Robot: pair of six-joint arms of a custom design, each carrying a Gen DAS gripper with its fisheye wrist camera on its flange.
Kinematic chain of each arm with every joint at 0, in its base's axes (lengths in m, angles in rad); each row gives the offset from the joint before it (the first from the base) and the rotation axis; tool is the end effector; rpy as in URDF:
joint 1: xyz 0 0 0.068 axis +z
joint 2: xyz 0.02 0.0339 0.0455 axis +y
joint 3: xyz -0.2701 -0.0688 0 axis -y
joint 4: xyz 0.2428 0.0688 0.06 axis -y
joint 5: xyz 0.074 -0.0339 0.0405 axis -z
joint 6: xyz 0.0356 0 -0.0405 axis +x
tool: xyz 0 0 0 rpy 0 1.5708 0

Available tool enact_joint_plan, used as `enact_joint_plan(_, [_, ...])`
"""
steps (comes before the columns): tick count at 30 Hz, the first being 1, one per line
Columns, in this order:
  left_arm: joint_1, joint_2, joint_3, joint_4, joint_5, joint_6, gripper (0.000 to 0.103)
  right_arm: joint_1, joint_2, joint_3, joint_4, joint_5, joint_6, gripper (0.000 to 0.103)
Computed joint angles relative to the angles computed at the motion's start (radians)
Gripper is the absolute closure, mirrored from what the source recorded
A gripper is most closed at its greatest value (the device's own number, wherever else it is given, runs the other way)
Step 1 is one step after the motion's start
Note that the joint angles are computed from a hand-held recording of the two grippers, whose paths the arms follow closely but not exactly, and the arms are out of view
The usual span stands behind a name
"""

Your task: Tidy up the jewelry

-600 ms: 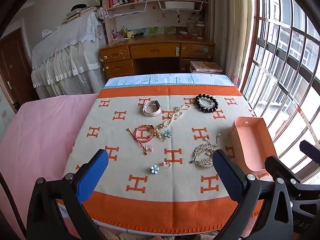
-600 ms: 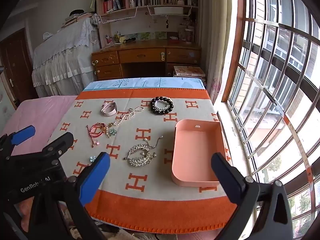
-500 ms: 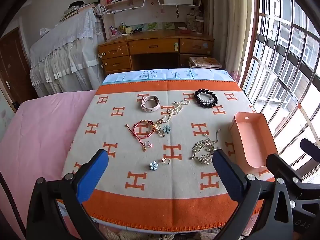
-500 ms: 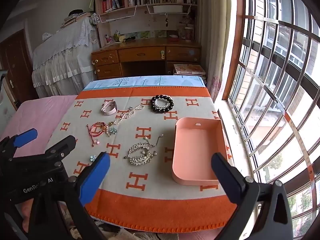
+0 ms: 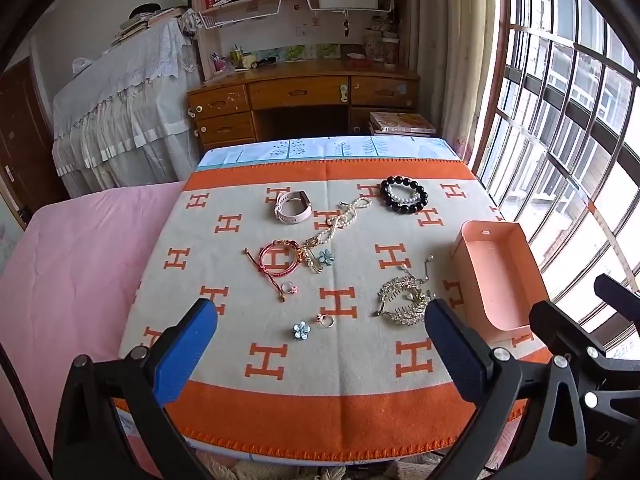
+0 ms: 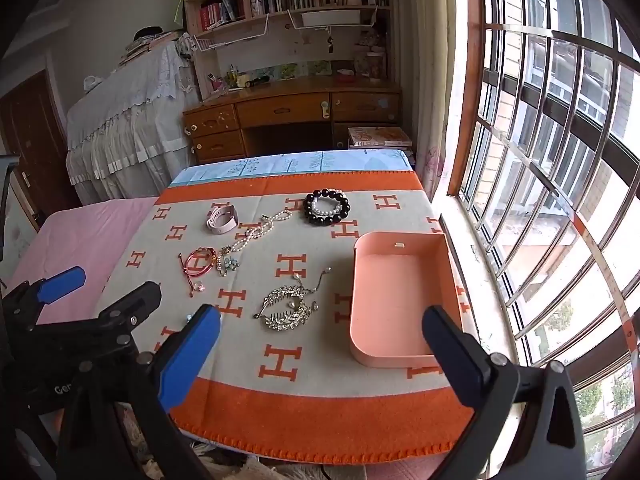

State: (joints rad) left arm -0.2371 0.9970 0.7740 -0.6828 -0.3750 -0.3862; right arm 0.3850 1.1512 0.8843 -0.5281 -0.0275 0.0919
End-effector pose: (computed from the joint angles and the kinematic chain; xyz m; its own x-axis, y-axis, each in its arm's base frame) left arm 0.1873 -0.0318 0.2609 -0.7081 -0.1895 -0.6802 -0.2892 0.9567 0.0346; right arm 0.2190 0.0898 0.2758 -0.6949 -0.1826 -0.6955 -0.3309 0.9399 0.0838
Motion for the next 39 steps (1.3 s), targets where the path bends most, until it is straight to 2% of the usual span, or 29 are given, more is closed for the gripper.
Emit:
enact_joint_plan(9, [-0.027,-0.035,-0.012,-0.017,-0.027,-0.019,0.001,0.002,-0.015,-0.005,0.002,-0.005,0.004,0.001])
enact_joint_plan(13, [0.008,-0.015,-0.006,-0.002,-0.001,0.004,0.001,0.002,-0.015,-0.007,0.003,-0.009,0.004,0.001])
enact_joint_plan(39, [0.009,-0.017,-0.002,-0.008,0.0,0.004,0.001,0.008,-0.011,-0.012,0.003,-0.01,0.009,0.001])
